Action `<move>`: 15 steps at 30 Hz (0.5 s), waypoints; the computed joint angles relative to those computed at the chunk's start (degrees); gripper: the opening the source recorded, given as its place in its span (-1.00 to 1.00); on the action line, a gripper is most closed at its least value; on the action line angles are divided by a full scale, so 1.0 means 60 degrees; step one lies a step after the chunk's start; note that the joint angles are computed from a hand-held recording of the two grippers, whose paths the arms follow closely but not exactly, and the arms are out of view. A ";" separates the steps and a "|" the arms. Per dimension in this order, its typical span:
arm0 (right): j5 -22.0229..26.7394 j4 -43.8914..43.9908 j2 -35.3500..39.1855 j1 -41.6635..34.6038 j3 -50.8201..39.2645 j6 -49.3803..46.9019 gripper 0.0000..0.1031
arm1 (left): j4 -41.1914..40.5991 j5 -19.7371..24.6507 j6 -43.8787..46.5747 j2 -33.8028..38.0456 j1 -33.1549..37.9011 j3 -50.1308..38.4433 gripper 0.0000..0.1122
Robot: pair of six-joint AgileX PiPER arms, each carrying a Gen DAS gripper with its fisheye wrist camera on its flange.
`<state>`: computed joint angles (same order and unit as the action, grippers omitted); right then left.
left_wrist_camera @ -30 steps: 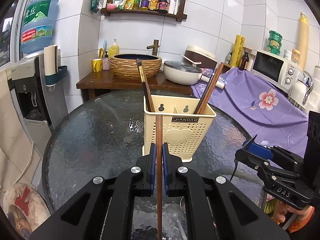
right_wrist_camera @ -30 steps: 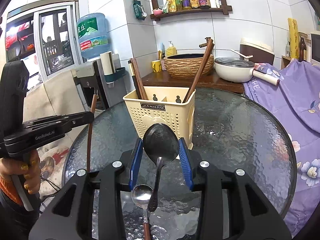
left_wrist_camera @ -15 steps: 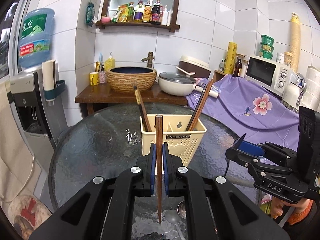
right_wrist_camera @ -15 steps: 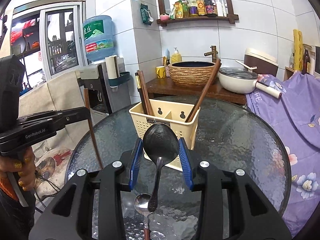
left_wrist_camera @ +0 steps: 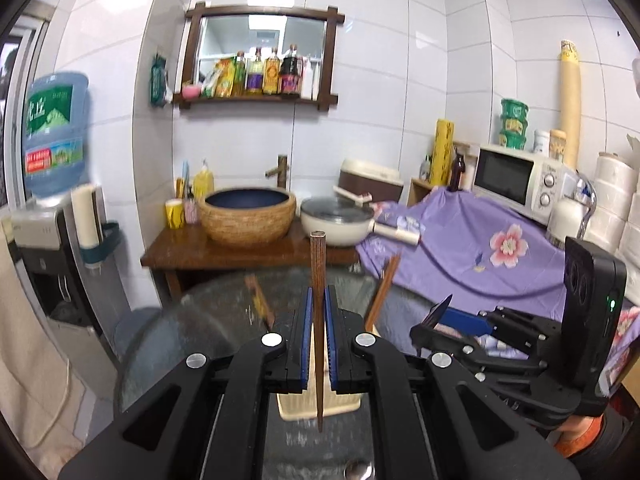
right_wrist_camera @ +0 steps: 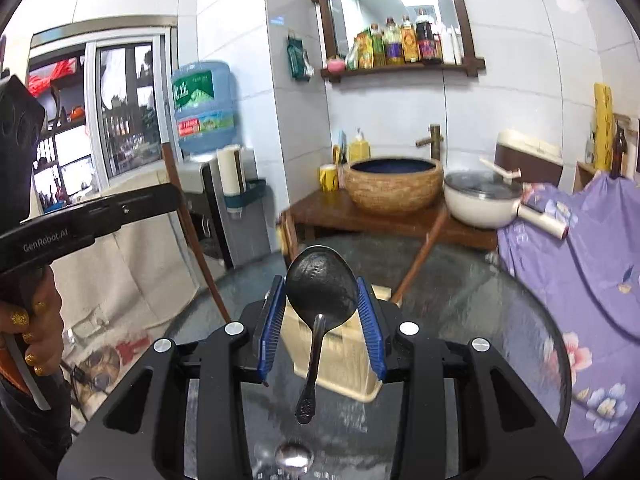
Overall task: Organize utensils
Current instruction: 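Lower the spoons and chopstick into the holder and open both tools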
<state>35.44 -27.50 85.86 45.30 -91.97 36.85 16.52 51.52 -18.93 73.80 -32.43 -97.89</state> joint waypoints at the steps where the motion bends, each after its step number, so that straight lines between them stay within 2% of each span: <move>1: 0.0121 0.0070 0.0194 -0.0069 -0.0477 -0.0156 -0.28 | -0.0130 0.0201 0.0162 0.0302 0.0046 -0.0618 -0.89; 7: 0.0896 0.0057 0.1489 -0.0365 -0.3146 -0.0654 -0.28 | -0.0423 0.1293 0.0368 0.2049 0.0362 -0.4018 -0.89; 9: 0.1147 -0.0438 0.2062 -0.0361 -0.4005 -0.0541 -0.28 | -0.0108 0.1458 0.0153 0.2576 0.0361 -0.4751 -0.89; 12: 0.1235 -0.1370 0.2675 -0.0299 -0.4516 -0.0094 -0.28 | 0.0099 0.1375 -0.0171 0.3014 0.0437 -0.4887 -0.89; 15: 0.0949 -0.2070 0.2986 -0.0336 -0.4194 0.0598 -0.28 | 0.0423 0.0960 -0.0691 0.3080 0.0499 -0.4123 -0.89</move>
